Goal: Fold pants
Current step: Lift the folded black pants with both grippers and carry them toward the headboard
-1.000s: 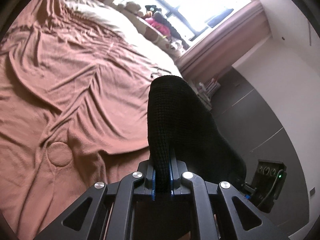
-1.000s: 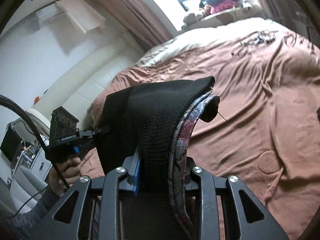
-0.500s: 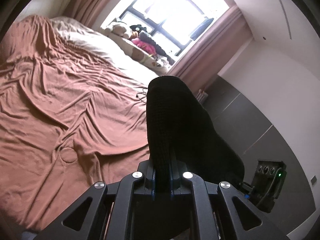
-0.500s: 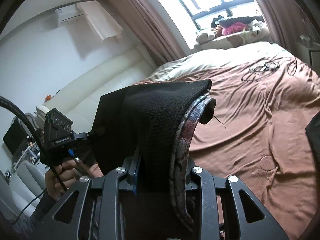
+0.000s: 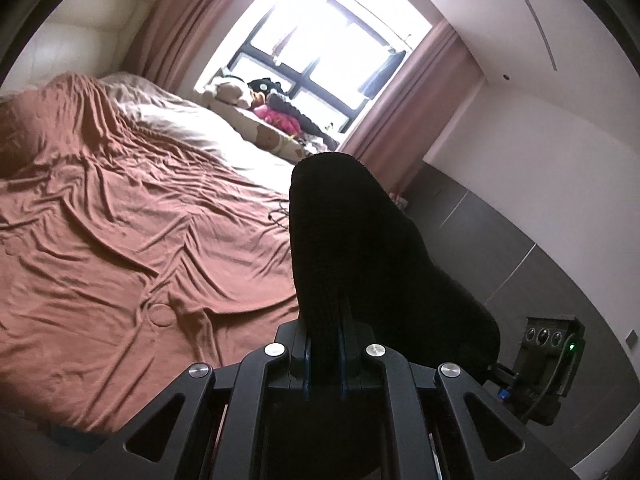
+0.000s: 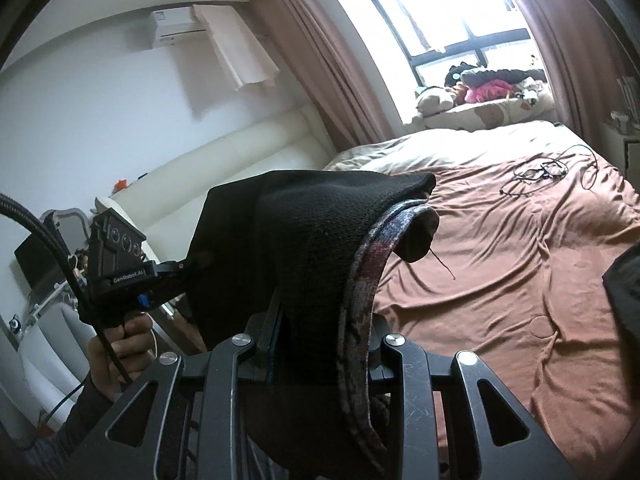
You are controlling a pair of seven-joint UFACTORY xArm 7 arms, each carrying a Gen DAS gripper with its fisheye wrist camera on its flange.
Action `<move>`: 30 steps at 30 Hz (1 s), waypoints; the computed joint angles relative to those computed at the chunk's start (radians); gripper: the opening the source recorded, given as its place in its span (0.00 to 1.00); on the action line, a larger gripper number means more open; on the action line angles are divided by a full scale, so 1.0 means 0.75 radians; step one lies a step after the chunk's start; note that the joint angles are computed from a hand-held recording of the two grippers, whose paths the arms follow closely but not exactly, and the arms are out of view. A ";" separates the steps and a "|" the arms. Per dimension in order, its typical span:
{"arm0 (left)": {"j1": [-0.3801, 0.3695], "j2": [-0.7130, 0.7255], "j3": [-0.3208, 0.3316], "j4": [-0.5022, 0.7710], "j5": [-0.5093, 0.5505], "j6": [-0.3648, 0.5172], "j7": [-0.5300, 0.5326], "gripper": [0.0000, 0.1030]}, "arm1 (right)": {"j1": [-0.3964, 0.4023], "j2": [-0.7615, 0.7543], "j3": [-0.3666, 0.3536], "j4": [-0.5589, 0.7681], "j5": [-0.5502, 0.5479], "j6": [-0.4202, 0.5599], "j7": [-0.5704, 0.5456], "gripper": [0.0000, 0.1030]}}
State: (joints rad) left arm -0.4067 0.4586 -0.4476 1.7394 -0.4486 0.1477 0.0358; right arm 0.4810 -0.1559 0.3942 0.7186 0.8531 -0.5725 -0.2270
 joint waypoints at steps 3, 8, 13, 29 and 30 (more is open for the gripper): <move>0.015 -0.059 0.007 -0.060 -0.004 -0.022 -0.002 0.10 | -0.002 0.024 -0.016 0.022 -0.054 -0.004 0.014 0.25; 0.083 -0.141 -0.030 -0.134 -0.058 -0.042 0.059 0.10 | 0.007 0.088 -0.055 0.078 -0.146 -0.015 0.032 0.25; 0.195 -0.207 -0.110 -0.199 -0.224 -0.059 0.234 0.10 | 0.036 0.162 -0.092 0.145 -0.202 -0.028 0.030 0.25; 0.359 -0.464 -0.003 -0.406 -0.822 0.022 0.750 0.10 | 0.254 0.529 -0.324 0.625 -0.188 0.144 -0.142 0.25; 0.358 -0.486 0.023 -0.424 -0.830 0.028 0.762 0.10 | 0.274 0.557 -0.344 0.659 -0.188 0.152 -0.151 0.25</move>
State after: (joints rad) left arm -0.1383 0.0943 -0.4304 1.4213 -1.0710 0.1690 0.6073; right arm 0.6869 0.2615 0.1363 1.2131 0.7123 -0.4583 -0.3401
